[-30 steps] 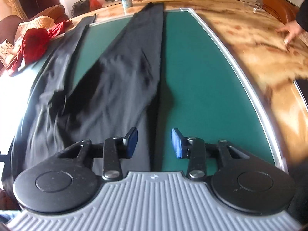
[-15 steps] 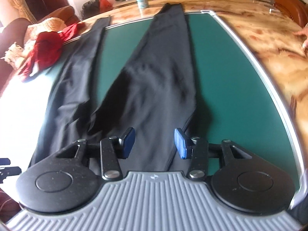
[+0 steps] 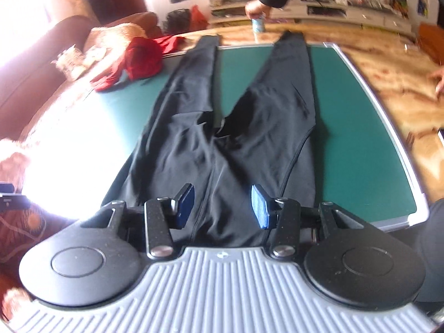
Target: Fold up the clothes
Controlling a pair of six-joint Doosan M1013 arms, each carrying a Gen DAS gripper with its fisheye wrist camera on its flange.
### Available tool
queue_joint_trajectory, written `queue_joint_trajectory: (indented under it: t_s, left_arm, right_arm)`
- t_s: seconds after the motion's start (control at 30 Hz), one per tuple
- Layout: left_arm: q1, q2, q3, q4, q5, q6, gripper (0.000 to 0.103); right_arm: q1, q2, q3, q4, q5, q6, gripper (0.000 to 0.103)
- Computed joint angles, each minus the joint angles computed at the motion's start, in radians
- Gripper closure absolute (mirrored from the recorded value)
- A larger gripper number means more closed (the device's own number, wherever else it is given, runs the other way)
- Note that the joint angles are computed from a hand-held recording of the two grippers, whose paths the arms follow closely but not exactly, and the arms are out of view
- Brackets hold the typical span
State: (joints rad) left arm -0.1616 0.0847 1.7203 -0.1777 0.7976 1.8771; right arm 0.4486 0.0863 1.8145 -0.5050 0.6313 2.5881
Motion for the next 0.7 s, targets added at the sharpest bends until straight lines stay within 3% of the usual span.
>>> queue_joint_trajectory:
  t_s: [0.13,0.33,0.53,0.7]
  left_arm:
    - [0.032,-0.036,0.032,-0.017,0.000,-0.010,0.015]
    - [0.062,-0.053,0.034,-0.046,0.018,-0.008,0.015]
    - [0.039,0.012,-0.042,-0.002,0.057,-0.030,0.015]
    - [0.011,0.123,-0.156,0.010,0.126,-0.032,0.014]
  right_arm:
    - [0.038,-0.018,0.003,-0.049,0.030,0.002,0.050]
    - [0.041,-0.011,0.003,-0.006,0.007,-0.027,0.050]
    - [0.020,0.020,-0.011,0.038,-0.019,-0.091,0.050]
    - [-0.049,0.081,-0.059,0.165,-0.043,-0.223,0.050]
